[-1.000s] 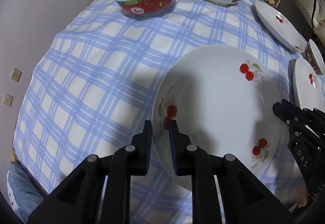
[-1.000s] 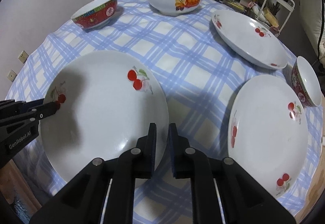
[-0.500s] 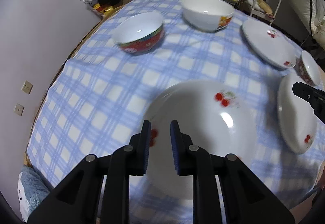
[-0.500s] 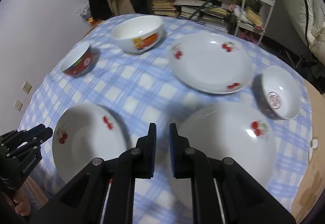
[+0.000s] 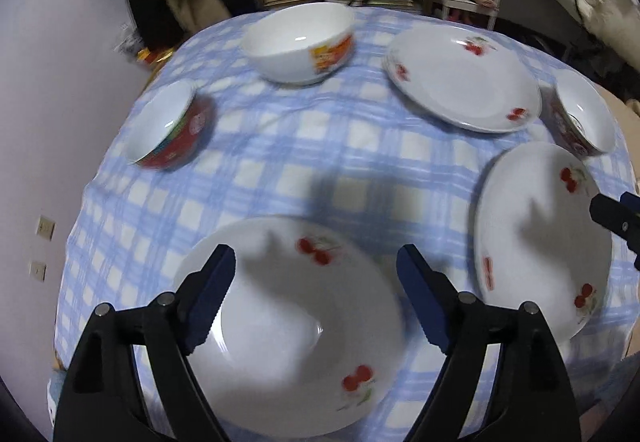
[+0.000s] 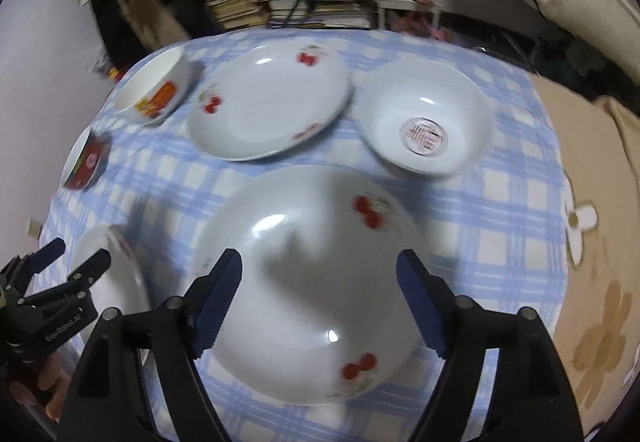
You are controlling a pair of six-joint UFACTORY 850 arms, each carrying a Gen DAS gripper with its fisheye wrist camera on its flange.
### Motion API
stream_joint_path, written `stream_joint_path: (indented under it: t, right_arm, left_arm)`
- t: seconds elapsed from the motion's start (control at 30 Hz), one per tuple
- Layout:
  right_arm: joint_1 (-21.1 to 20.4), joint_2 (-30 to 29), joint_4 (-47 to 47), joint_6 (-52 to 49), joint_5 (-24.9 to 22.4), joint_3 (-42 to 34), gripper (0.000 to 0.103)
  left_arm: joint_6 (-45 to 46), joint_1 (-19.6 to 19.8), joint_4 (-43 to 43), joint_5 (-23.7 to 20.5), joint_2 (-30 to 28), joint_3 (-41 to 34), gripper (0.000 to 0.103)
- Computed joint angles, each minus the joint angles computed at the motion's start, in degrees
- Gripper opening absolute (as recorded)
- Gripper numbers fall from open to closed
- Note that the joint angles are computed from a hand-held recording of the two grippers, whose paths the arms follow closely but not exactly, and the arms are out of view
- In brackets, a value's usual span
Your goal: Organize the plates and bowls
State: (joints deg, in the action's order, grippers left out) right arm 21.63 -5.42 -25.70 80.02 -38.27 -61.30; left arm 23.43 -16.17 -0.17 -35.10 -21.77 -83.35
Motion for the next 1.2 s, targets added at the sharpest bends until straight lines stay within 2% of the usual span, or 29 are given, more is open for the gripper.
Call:
stream_joint_path:
  t: [0.13,0.27,0.47,0.53,0.67,0.73,0.77,0.83,0.97,1.07,1.13,1.2]
  right_arm:
    - [-0.79,2.58,-1.69,4.7,0.68,3.58,0.084]
    - [-1.85,3.7,0.15,5.8,1.39,5.53,0.084]
    - [-3.25,5.72,2.23,8.27,3.25,8.46,0.083]
    - [-3.52,5.91,2.54,9.51,3.42,9.19,0.077]
    - [-4.72,6.7,4.97,9.4,6.33,11.02,0.065]
    - [-5.25,6.84,6.48,9.14,7.42,11.78,0.055]
    - [-5.39,6.9,6.97,9.14,7.8,12.12,0.053]
    - [-5.72,7.02,8.06,9.22,8.71,12.79,0.052]
    - [-6.16,6.93,9.39,8.74,10.17,13.36,0.05]
    - [-6.31,6.29,11.38,6.7,10.87,13.24,0.037]
    - [-6.63,6.57,12.54,5.65,12.67,13.91,0.022]
    - [-6.97,6.69,13.94,4.75,14.25,14.5,0.019]
  left_arm:
    - [-0.41,-0.86,-2.26,1.06,0.35,0.53,0.083]
    - [4.16,-1.07,-8.34,-3.64,-1.35,-1.77,0.083]
    - [5.07,-2.42,-8.7,-5.33,-2.46,-2.49,0.083]
    - [5.6,-2.57,-9.6,-7.74,-3.59,-3.66,0.081]
    - [6.28,-3.22,-9.57,-7.56,-4.0,-3.45,0.076]
    - [6.02,-3.51,-9.22,-7.57,-4.13,-3.45,0.07]
    - [5.59,-3.71,-8.99,-8.2,-4.47,-3.74,0.068]
    - [5.48,-3.94,-8.81,-9.72,-5.31,-4.64,0.055]
    - [4.49,-4.45,-8.46,-11.2,-6.41,-5.43,0.047]
    - [5.37,-4.46,-9.92,-11.96,-6.76,-5.69,0.038]
    - [6.43,-4.53,-11.18,-12.6,-6.89,-5.72,0.023]
    - [7.32,-4.6,-12.22,-13.58,-7.01,-5.81,0.018]
